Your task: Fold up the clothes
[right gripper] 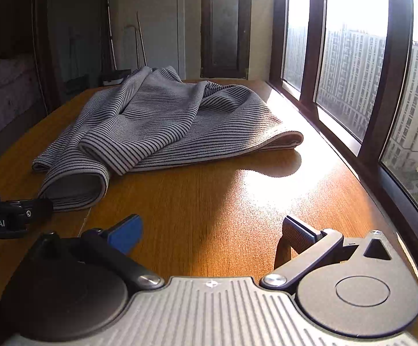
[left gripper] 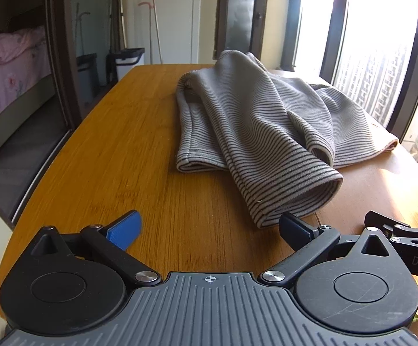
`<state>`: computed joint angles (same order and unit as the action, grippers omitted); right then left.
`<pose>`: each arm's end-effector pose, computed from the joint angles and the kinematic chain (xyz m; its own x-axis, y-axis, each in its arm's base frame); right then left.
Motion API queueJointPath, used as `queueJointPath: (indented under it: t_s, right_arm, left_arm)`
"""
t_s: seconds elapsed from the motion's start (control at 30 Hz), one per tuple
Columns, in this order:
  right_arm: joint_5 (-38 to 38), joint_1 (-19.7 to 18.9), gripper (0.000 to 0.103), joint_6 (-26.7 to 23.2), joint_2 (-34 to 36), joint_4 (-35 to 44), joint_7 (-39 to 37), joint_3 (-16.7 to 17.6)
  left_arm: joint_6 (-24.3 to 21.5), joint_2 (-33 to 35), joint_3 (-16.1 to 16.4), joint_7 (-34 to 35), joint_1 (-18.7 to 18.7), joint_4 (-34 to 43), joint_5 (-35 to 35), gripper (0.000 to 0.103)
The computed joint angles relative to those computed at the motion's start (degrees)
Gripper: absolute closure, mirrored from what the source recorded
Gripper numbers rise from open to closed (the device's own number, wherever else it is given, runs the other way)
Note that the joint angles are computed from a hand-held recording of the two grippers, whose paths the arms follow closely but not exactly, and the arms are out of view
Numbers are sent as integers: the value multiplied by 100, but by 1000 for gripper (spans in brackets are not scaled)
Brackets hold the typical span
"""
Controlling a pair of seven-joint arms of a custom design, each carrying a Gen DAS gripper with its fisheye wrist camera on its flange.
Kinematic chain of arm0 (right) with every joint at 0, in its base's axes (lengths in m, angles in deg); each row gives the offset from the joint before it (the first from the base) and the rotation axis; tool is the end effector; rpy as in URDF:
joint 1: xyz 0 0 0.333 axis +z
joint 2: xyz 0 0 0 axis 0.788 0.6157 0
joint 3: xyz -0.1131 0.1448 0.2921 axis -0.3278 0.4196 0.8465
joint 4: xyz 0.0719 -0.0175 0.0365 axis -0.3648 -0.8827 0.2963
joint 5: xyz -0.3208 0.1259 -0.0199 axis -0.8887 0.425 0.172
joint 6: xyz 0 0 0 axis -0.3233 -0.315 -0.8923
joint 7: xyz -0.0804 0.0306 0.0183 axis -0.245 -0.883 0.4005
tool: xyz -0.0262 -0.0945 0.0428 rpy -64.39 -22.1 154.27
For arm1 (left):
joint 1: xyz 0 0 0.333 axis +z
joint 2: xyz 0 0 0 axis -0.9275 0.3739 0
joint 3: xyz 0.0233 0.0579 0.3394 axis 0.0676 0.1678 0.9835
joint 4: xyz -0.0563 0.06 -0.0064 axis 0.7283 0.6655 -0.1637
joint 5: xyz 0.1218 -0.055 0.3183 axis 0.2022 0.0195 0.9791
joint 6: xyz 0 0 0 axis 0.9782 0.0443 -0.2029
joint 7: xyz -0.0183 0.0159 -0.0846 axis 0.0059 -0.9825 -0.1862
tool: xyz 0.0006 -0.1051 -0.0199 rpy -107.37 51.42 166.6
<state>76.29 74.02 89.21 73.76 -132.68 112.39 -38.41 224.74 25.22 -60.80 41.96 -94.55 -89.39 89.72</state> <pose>0.7127 0.2537 0.4307 0.2572 -0.9663 -0.0111 -0.5956 -0.1494 -0.7892 0.6718 -0.3064 0.4605 0.2370 -0.9713 0.0187 -0.6157 -0.1651 -0.7705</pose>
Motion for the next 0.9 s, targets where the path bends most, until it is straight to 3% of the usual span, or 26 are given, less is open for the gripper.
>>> queueJointPath:
  t_s: [0.13, 0.33, 0.9]
  right_arm:
    - [41, -72, 0, -144, 127, 251, -77, 110]
    - [61, 77, 0, 230, 54, 15, 78, -114]
    - [7, 197, 0, 381, 125, 18, 179, -325]
  left_arm:
    - [-80, -96, 135, -271, -161, -191, 334, 0]
    - [-157, 39, -118, 45, 57, 23, -16, 0]
    - [-201, 55, -30, 160, -16, 77, -141, 0]
